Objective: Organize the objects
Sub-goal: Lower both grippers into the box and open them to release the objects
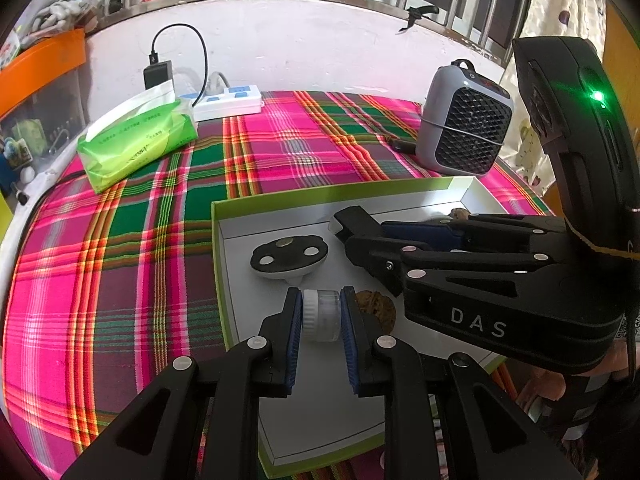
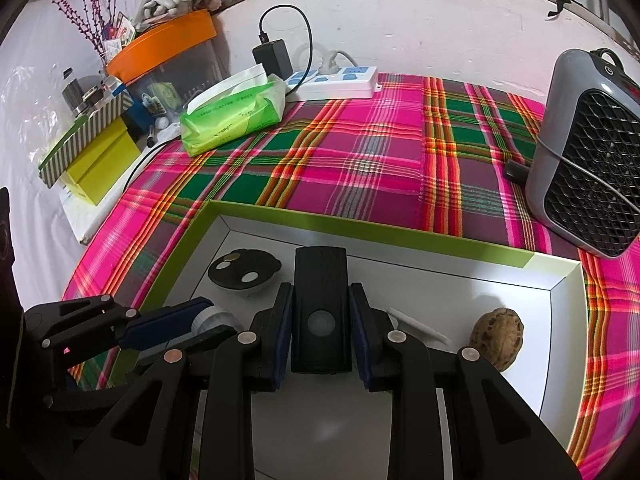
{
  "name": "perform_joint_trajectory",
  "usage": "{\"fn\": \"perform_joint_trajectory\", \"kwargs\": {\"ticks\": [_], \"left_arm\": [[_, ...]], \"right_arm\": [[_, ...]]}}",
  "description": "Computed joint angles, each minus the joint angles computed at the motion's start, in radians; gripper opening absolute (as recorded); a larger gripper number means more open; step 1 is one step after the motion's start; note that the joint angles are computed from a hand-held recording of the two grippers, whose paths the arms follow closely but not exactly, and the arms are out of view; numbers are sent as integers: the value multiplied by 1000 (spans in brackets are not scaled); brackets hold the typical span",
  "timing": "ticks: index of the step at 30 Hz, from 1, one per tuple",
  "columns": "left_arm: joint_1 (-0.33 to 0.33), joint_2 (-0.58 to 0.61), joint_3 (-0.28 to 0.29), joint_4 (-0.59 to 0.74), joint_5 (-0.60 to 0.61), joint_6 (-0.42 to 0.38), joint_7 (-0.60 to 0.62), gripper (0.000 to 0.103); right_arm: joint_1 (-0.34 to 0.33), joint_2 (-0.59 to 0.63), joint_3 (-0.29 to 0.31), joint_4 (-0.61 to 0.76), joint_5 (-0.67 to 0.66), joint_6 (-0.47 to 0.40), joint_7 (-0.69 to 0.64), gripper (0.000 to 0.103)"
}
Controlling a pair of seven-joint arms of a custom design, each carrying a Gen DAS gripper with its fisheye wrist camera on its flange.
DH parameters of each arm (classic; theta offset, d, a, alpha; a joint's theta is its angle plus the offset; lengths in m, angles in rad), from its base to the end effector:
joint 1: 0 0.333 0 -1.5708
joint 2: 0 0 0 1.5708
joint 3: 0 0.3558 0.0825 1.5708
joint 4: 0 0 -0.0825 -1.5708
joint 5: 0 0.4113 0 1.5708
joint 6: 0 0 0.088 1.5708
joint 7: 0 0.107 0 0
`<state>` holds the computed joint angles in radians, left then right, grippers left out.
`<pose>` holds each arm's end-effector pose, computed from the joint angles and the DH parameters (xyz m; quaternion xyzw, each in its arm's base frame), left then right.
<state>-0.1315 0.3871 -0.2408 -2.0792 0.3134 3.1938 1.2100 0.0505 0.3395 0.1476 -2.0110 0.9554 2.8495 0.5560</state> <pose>0.6143 -0.2573 0.3469 -0.5611 0.7442 -0.3269 0.1566 0.6558 0.0810 0.3427 -0.7672 0.5477 -0.1023 0.3178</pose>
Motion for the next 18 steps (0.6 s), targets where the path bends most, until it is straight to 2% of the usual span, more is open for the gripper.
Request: {"fn": "perform_joint_trajectory", "kwargs": {"ticks": [9,13,16,18], "left_arm": [[9,4,-18,2,0,-3,7,22],[35,4,-45,-1,-5,-3,19,23],[33,4,-44,-1,-4,-3,26,27],[10,1,-19,-2,1,-2,23,29]], "right_arm": [[6,0,-2,-3,-18,13,28,28],[3,-1,1,-5,-17,16,32,28],[1,-4,4,-8,-12,17,33,28],[2,-6,5,-11,-9,21,31,28]]}}
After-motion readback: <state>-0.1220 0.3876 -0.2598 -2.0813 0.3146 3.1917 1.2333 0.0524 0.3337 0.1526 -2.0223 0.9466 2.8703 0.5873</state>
